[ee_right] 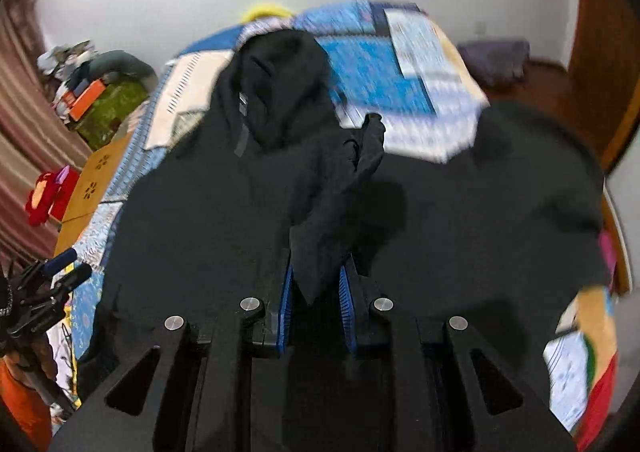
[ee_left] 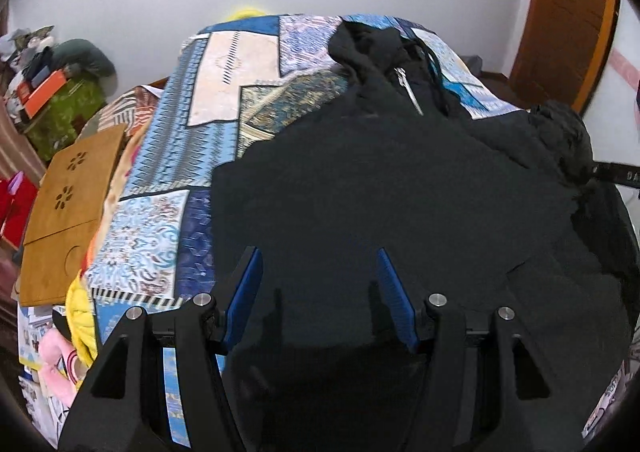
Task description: Fold large clothes
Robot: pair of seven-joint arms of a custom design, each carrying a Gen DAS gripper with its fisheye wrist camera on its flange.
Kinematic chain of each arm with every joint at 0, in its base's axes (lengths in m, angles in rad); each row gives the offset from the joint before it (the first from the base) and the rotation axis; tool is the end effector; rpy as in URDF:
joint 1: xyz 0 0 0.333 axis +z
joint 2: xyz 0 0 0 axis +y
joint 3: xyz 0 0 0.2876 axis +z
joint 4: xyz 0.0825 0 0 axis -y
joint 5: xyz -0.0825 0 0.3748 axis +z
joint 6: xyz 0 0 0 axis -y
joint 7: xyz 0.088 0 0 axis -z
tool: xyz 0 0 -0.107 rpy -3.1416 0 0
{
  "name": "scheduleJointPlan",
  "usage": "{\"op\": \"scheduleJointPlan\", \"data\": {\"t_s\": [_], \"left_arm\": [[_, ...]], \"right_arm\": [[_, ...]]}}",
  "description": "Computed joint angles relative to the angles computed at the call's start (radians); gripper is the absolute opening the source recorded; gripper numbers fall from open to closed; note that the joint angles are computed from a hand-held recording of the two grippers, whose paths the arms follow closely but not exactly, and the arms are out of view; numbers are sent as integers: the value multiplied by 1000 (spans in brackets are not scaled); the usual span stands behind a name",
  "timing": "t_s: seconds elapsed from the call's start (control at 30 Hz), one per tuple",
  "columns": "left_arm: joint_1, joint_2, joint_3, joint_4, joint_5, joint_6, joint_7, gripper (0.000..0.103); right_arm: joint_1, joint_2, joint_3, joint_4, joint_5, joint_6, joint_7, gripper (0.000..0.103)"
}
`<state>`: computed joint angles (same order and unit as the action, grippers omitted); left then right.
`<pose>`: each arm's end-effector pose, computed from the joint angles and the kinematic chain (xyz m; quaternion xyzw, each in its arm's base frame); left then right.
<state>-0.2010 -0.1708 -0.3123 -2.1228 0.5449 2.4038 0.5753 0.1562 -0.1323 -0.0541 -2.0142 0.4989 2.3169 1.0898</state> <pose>0.4677 -0.2673 0.5062 -0.7171 0.6186 -0.1996 0.2516 0.5479 0.0640 0.5350 -0.7733 0.5583 -0.0510 0.2963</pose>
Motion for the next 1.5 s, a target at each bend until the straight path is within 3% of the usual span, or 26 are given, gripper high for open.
{"op": "scheduleJointPlan", "data": {"t_s": [0.37, 0.5, 0.6, 0.77, 0.9, 1.0, 1.07, 1.23, 1.3, 1.4, 1.5], "left_arm": [[-42, 99, 6, 123, 22, -30, 26, 59], [-67, 140, 16, 193, 60, -33, 14, 59], [-88, 177, 26, 253, 91, -29, 3, 59], [-130, 248, 49, 349, 119, -27, 2, 62], [-164, 304, 69, 409, 106, -31, 29, 62], [-183, 329, 83, 428, 85, -32, 47, 62], [-195, 341, 90, 437, 74, -36, 56, 62], [-212, 349, 104, 433, 61, -50, 62, 62], [-214, 346, 107, 427, 58, -49, 61, 62], [-216, 339, 109, 418, 61, -53, 55, 62], [-217, 323, 108, 401, 82, -52, 41, 62]], "right_arm": [[-25, -83, -47, -30, -28, 17, -21, 26], [-47, -104, -81, -27, 6, 74, -16, 58], [-75, -88, -105, -5, 10, 111, 13, 65], [-144, 26, -134, 96, 30, 45, 114, 65], [-215, 152, -125, 193, 79, -60, 191, 65], [-277, 238, -82, 249, 110, -132, 256, 65], [-287, 278, -78, 269, 117, -160, 301, 65], [-320, 349, -31, 312, 122, -125, 353, 65], [-324, 371, -23, 336, 91, -115, 395, 59], [-315, 377, -22, 348, -12, -85, 474, 28], [-319, 350, -13, 336, -41, -60, 488, 14]]}}
